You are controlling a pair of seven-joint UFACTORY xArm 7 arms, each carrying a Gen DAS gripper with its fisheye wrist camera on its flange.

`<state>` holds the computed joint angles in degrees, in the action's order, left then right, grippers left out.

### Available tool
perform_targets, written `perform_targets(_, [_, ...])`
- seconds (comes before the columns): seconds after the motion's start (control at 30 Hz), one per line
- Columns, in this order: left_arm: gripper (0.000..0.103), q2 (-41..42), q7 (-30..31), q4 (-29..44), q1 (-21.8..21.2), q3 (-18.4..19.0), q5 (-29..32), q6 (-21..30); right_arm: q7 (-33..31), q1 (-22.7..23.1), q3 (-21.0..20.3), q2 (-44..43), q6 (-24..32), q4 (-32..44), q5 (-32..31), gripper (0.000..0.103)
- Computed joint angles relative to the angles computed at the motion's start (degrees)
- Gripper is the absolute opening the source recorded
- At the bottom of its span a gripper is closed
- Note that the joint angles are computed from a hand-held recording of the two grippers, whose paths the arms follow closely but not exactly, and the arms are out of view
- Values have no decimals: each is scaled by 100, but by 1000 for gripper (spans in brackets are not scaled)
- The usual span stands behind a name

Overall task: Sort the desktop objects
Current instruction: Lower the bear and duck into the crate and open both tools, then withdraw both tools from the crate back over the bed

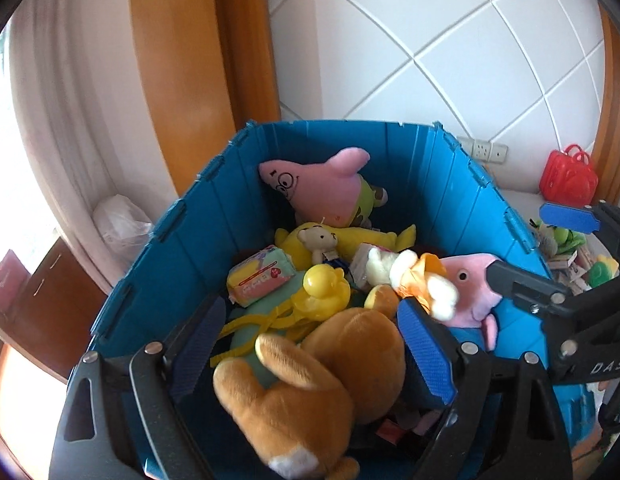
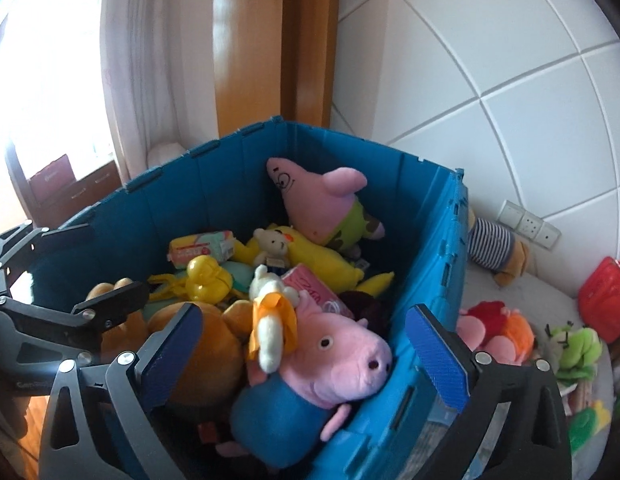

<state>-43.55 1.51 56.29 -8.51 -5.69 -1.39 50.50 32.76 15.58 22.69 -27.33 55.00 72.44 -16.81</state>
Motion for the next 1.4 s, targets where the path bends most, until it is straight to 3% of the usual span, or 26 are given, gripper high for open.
perform_targets(0.17, [95, -819, -468, -394, 85, -310, 83, 76, -28, 161, -166, -918, -179, -683, 303, 103])
perform_targets(0.33, [98, -1435, -1045, -568, -54, -839, 88, 397, -203, 216, -341, -2169, 20, -1478, 740, 103])
perform_targets(0.67, [103, -1659, -2349, -177, -550, -2155, -84, 1059, -1006, 31, -873, -4686, 1639, -2492, 1275, 103])
perform_targets(1.0, [103, -931, -3709, 396, -941, -3397, -220, 1369, -2015, -720, -1863, -6671, 3404, -2773, 911, 103])
perform_targets(1.1, [103, -484, -3977, 639, -936, -3714, -85, 1405, -2244, -1001, -2208, -6956, 3709, -2792, 763, 103])
perform_targets(1.4, [103, 1187, -4487, 1137, -908, -4405, 584, 657, -2889, -2021, -3510, -7294, 4063, -3073, -274, 103])
